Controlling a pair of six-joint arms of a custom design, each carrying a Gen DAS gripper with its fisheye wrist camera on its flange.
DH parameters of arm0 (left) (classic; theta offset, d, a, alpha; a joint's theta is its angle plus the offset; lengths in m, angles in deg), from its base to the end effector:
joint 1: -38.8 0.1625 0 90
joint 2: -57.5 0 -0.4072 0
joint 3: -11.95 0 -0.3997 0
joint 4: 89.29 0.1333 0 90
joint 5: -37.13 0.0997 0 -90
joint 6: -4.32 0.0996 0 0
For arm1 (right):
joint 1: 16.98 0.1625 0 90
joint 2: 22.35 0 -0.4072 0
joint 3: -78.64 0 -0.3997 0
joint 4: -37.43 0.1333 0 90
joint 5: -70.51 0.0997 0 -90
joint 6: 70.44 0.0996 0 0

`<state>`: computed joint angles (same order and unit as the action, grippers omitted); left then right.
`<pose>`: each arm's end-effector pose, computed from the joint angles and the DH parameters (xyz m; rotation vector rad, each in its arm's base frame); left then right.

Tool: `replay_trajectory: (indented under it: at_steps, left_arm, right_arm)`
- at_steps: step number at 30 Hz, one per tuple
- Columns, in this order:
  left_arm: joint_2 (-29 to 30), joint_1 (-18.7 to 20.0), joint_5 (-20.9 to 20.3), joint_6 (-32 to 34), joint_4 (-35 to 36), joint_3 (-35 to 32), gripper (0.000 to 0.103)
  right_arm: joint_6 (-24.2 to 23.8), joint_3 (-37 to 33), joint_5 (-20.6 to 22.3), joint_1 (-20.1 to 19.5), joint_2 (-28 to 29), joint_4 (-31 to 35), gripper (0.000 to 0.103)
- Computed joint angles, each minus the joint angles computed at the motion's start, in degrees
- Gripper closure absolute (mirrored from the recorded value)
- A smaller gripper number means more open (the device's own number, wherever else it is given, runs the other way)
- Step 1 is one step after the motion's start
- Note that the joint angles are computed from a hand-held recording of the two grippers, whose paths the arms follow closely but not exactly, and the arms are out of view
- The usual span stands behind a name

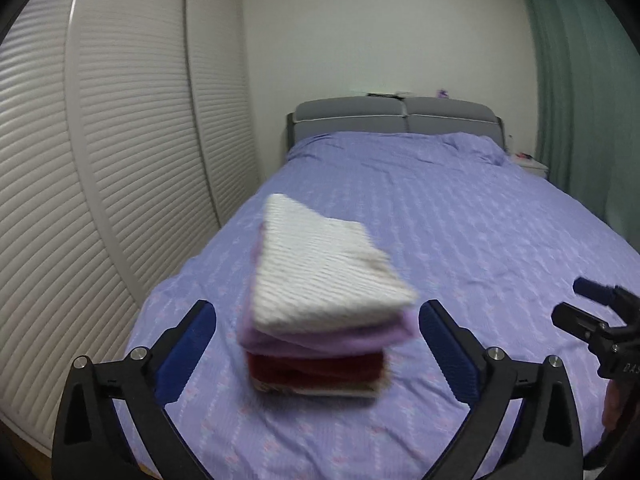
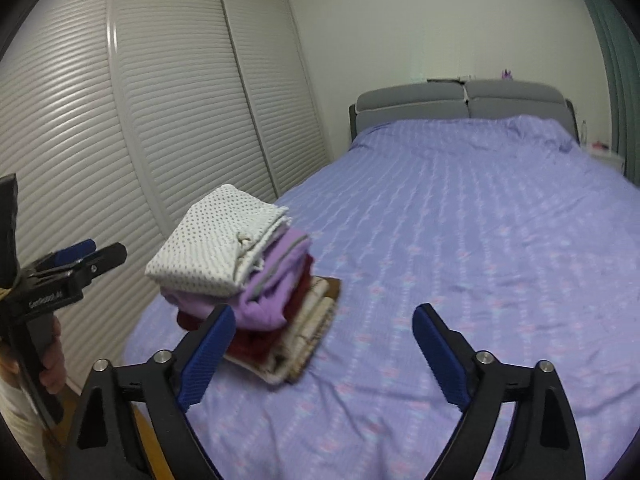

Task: Fold small clothes

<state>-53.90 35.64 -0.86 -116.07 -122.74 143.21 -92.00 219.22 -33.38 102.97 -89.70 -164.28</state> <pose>-0.2026 -0.2009 0.2945 0.2425 1.8695 -1.2218 0.2996 -0.3009 0.1419 1.1042 -2.5615 0.9949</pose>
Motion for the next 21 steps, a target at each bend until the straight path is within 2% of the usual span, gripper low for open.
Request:
replay_trajectory:
  at_steps: [4, 12, 19, 21]
  left_arm:
    - [6.46, -2.26, -0.80, 4.82, -11.27, 0.98, 0.000]
    - [18.99, -6.76, -0.55, 8.70, -25.96, 0.96, 0.000]
    - [29.53, -7.19, 0.87, 14.75, -43.00, 0.18, 0.000]
    - [32.20, -7.21, 1.00, 15.54, -47.12, -0.25, 0.000]
  right_arm:
    - [-3.44, 4.65, -1.15, -1.52, -8.99, 2.95, 0.008]
    - [-8.56, 12.10, -0.74, -7.21, -32.30, 15.05, 0.007]
    - [-12.13, 14.48, -0.09, -12.28, -52.26, 28.02, 0.007]
    - [-14.35, 15.07, 1.44, -14.76, -58.75, 32.54, 0.007]
